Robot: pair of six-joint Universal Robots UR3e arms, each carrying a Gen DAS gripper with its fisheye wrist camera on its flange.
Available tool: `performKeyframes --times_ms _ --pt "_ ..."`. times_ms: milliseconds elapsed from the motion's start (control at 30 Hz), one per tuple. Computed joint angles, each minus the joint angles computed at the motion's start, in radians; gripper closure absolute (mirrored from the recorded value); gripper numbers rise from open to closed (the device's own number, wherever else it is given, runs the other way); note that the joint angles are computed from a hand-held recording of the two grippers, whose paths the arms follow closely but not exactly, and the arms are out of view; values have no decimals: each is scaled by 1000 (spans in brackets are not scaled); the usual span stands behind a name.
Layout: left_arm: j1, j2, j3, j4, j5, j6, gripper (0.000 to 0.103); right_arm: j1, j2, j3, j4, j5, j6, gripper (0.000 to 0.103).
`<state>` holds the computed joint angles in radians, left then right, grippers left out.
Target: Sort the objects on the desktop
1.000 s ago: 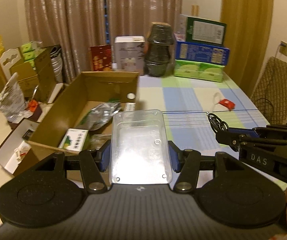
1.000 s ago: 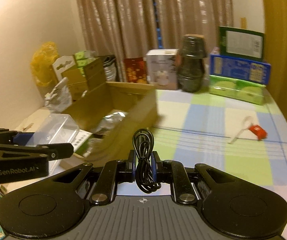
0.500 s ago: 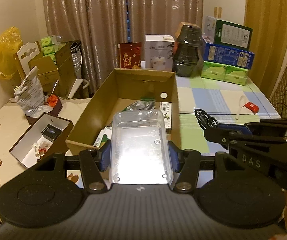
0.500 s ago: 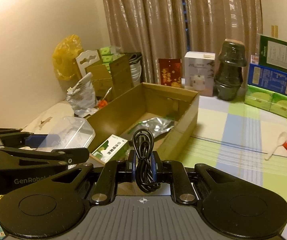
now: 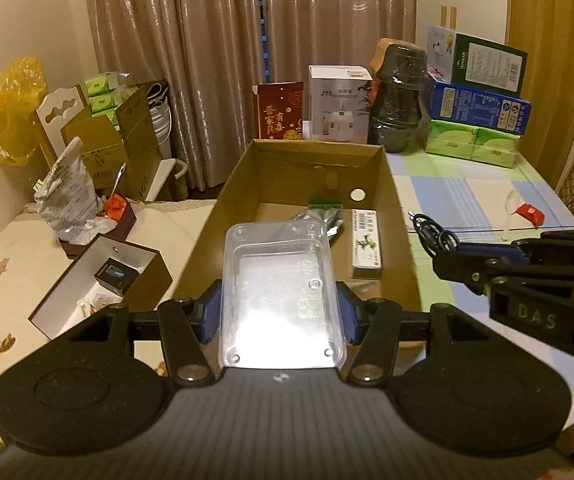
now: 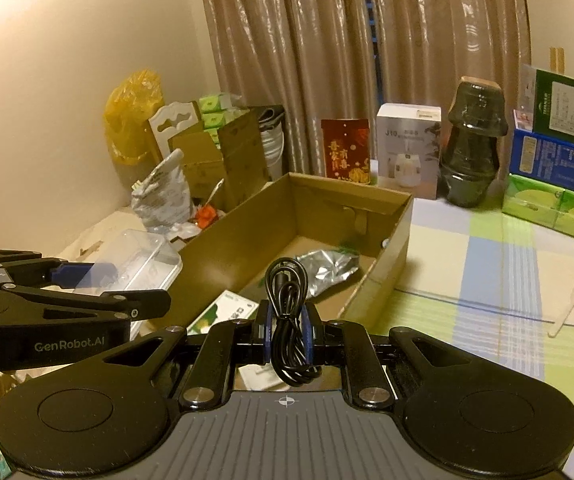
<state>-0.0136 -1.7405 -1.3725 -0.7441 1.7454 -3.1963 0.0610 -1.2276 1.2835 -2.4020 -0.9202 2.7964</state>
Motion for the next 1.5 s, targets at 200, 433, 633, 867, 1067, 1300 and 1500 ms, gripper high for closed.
performKeyframes --times_ms 200,433,633,867,1067,1300,1500 --pt "45 -73 95 -22 -43 46 51 40 105 -138 13 -22 50 91" --pt "66 -186 225 -55 -76 80 51 65 237 -317 47 -49 96 91" --pt "79 -273 298 -38 -106 85 50 79 403 -583 137 -36 141 89" --pt "97 -269 264 -1 -103 51 41 23 375 -516 53 7 184 47" --pt "93 -186 144 37 -95 8 39 -83 198 -221 -6 32 170 39" --pt "28 -104 64 47 -48 -58 30 -229 -3 49 40 43 78 29" --pt "-74 -118 116 -7 25 -109 23 -335 -106 133 98 79 -23 19"
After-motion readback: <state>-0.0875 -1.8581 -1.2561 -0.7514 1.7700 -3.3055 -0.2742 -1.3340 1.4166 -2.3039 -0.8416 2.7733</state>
